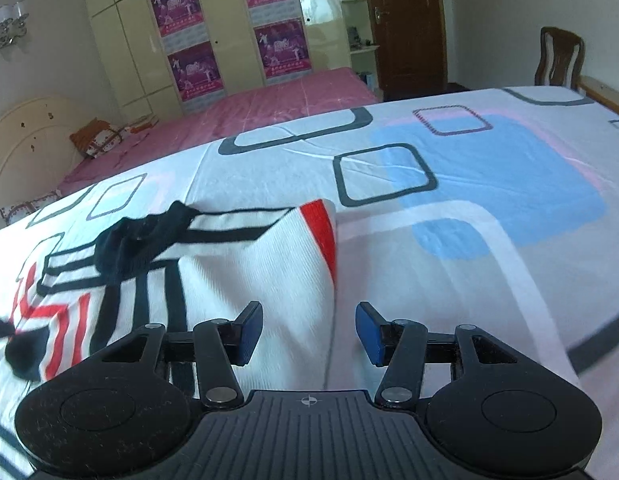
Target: Fold small clothes
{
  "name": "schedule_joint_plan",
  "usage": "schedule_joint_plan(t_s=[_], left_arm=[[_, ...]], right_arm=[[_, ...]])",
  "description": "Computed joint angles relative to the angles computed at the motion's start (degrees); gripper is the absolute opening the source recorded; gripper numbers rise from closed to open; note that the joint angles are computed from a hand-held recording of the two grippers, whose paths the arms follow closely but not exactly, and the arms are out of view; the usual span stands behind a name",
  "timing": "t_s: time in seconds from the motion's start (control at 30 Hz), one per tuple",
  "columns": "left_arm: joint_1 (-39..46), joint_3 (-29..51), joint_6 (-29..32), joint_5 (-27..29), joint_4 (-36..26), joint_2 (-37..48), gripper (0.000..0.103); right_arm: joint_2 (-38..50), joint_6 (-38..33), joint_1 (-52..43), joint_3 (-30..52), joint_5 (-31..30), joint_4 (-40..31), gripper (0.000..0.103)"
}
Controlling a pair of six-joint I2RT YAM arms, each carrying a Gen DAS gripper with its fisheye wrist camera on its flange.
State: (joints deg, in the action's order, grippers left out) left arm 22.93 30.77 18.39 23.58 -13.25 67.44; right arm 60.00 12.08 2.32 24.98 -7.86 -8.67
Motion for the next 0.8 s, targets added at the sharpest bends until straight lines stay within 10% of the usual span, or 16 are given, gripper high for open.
schedule_joint_plan(t_s=[0.3, 0.37, 0.8], left_arm=[[0.98, -0.75, 1.14, -1.19, 5.16, 7.85, 0.028], [1.11, -0.63, 1.06, -1.06, 5.29, 8.15, 0.028], [-0.05, 0.42, -0.52, -2.90, 3.56, 7.62, 0.028]], right_arm=[[22.01, -0.80, -2.81, 8.42, -2.18, 11.45, 0.049], [25.07, 0.26, -4.18, 10.30, -5.14, 11.93, 0.014], [18.13, -4.42, -0.28, 5.36, 6.74, 16.28, 0.013]])
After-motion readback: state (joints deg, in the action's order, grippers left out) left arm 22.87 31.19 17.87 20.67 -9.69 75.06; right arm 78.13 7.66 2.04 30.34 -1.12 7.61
